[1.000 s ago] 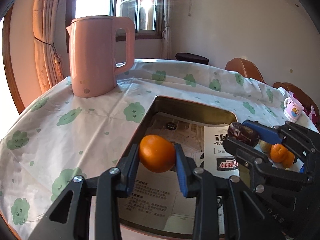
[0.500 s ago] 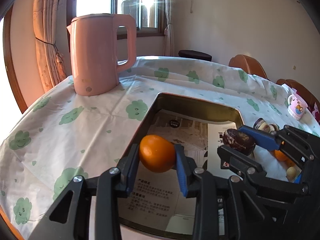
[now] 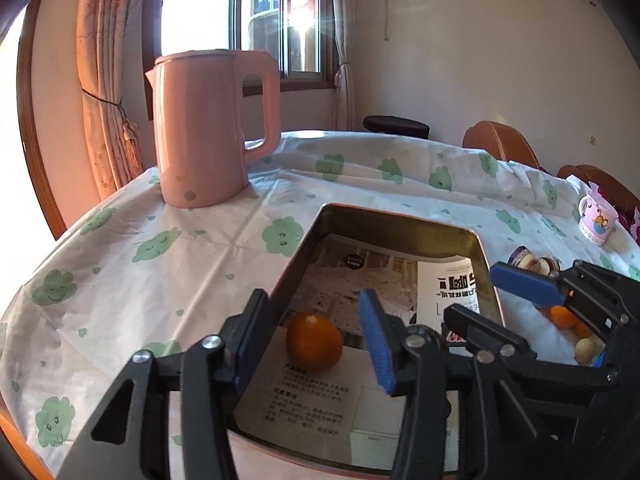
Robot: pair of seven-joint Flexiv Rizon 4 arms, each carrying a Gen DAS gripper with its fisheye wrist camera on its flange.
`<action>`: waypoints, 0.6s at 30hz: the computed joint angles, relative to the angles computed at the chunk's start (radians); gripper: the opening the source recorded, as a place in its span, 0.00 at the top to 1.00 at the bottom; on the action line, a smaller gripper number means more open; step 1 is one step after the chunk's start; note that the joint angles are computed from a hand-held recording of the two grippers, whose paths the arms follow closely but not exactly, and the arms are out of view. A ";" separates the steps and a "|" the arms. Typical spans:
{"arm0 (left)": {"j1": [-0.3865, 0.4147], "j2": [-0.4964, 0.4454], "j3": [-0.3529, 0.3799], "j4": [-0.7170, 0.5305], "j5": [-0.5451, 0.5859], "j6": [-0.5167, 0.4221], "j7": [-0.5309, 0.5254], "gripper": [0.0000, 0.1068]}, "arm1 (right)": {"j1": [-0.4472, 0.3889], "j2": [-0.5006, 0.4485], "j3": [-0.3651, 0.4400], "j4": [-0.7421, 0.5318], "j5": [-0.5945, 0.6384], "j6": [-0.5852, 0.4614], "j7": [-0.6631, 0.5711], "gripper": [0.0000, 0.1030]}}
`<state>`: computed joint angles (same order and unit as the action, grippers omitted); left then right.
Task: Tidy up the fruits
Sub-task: 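Open the left gripper to drop the orange while the right gripper releases the dark fruit into the tin, then return to the pile and grasp a small yellow-green fruit with the left gripper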
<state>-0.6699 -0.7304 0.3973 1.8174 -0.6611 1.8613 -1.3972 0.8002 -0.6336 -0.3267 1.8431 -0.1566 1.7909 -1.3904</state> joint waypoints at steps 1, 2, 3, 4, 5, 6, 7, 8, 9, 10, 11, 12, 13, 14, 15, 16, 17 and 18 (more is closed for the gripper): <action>-0.013 -0.004 0.011 0.008 -0.005 0.032 -0.010 0.30 | 0.011 0.007 -0.014 0.014 0.007 0.011 -0.001 0.53; -0.013 -0.003 0.005 0.016 -0.009 0.065 -0.010 0.29 | 0.023 0.015 -0.031 0.029 0.017 0.026 -0.005 0.52; -0.003 0.002 -0.015 0.024 -0.010 0.098 -0.008 0.28 | 0.034 0.026 -0.046 0.046 0.032 0.036 -0.008 0.51; 0.021 0.013 -0.049 0.032 -0.002 0.117 -0.009 0.28 | 0.038 0.038 -0.053 0.061 0.047 0.041 -0.012 0.49; 0.050 0.027 -0.088 0.038 0.013 0.126 -0.008 0.28 | 0.035 0.057 -0.054 0.081 0.062 0.048 -0.015 0.48; 0.077 0.038 -0.126 0.044 0.030 0.137 -0.006 0.28 | 0.032 0.071 -0.055 0.099 0.074 0.054 -0.022 0.47; 0.089 0.045 -0.151 0.047 0.036 0.150 0.001 0.28 | 0.045 0.085 -0.075 0.119 0.091 0.059 -0.029 0.46; 0.091 0.048 -0.167 0.048 0.034 0.160 0.013 0.28 | 0.085 0.098 -0.127 0.152 0.123 0.070 -0.038 0.45; 0.098 0.053 -0.187 0.048 0.037 0.170 0.024 0.28 | 0.120 0.108 -0.173 0.178 0.155 0.080 -0.049 0.44; 0.110 0.060 -0.215 0.049 0.048 0.181 0.031 0.28 | 0.137 0.118 -0.198 0.198 0.182 0.089 -0.060 0.43; 0.119 0.064 -0.238 0.049 0.054 0.188 0.041 0.28 | 0.146 0.134 -0.217 0.227 0.212 0.101 -0.069 0.41; 0.125 0.067 -0.259 0.048 0.056 0.192 0.053 0.28 | 0.152 0.147 -0.232 0.249 0.240 0.109 -0.079 0.41; 0.125 0.069 -0.276 0.044 0.057 0.192 0.068 0.28 | 0.159 0.157 -0.247 0.266 0.267 0.115 -0.088 0.40; 0.120 0.068 -0.287 0.037 0.054 0.189 0.084 0.28 | 0.180 0.162 -0.283 0.288 0.306 0.121 -0.095 0.39; 0.117 0.066 -0.299 0.028 0.055 0.183 0.098 0.28 | 0.204 0.162 -0.321 0.301 0.341 0.121 -0.099 0.39; 0.114 0.062 -0.310 0.018 0.057 0.171 0.113 0.28 | 0.225 0.160 -0.360 0.314 0.374 0.119 -0.097 0.38; 0.107 0.057 -0.316 0.004 0.059 0.151 0.128 0.28 | 0.234 0.160 -0.384 0.325 0.396 0.115 -0.092 0.38; 0.099 0.052 -0.318 -0.009 0.059 0.132 0.140 0.28 | 0.232 0.162 -0.395 0.332 0.408 0.112 -0.084 0.38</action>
